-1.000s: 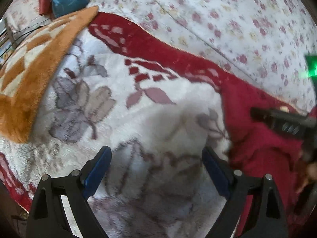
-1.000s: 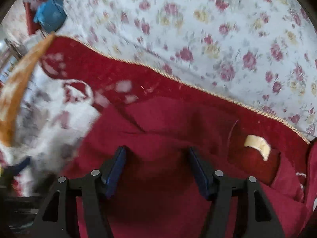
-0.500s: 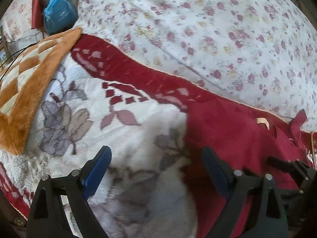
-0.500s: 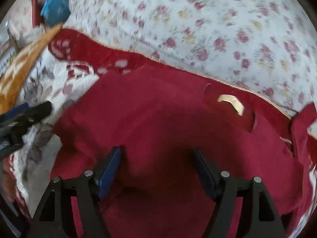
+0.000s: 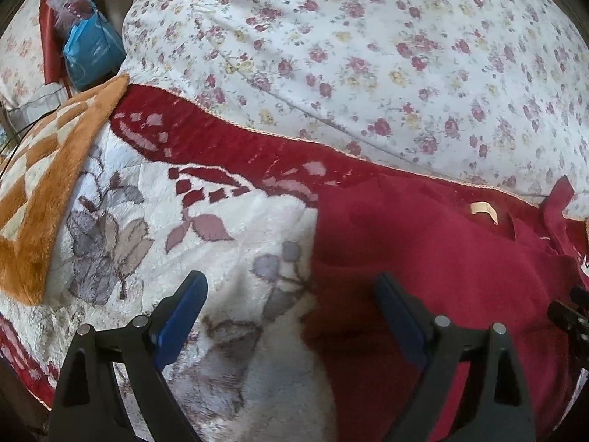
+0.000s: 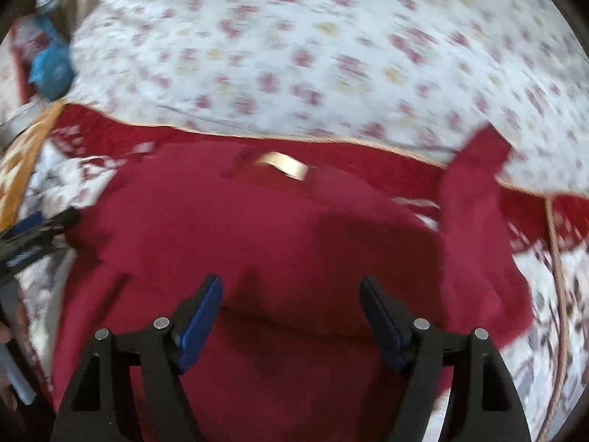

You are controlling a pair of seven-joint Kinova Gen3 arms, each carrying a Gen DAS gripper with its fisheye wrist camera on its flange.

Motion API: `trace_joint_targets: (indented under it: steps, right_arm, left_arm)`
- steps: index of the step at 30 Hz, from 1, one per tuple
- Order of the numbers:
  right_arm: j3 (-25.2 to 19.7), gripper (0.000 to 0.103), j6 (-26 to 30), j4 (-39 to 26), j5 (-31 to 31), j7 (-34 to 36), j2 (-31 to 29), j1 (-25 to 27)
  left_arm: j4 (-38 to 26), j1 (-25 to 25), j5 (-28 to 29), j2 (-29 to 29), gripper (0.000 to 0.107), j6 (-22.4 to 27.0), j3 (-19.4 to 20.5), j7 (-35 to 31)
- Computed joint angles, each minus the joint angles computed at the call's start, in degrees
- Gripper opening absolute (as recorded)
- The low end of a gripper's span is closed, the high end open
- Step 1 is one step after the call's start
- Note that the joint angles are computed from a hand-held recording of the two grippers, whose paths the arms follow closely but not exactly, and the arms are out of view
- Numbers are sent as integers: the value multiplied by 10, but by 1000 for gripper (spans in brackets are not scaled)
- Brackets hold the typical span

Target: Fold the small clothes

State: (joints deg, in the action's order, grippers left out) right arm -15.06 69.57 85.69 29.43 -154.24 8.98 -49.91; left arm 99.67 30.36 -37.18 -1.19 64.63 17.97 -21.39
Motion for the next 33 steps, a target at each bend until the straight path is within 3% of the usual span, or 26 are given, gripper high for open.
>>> trace_joint_targets:
  steps: [3,9,15,20,25,29,33]
  right_arm:
    - [-4,81,-24,26,-41,10,-9,29]
    - [-11,81,-30,39,-35,6,-39,24]
    - [-25,81,-70,82,-52,-3,-84,51]
    - [-40,81,-100,114,-68,-1,-134,90]
    - [-52,83,-82,123,-43,-25,-176,147]
    - [-33,84,-58,104,-52,3,-166,198]
    - [-7,84,-51,60,-45,49,-104,220]
  left_arm:
    - [-6,8,-7,7,92,6,5,2]
    - [-10,20,-7,13,92,1,1,-1]
    - [-19,24,9,29,92,-6,-5,-24]
    - [-31,34,34,55,92,4,-20,-51]
    - [-31,46,23,52,92,4,-26,-40]
    - [-29,44,22,42,92,-7,-25,-33]
    - [-26,35,35,37,92,-19,-26,-34]
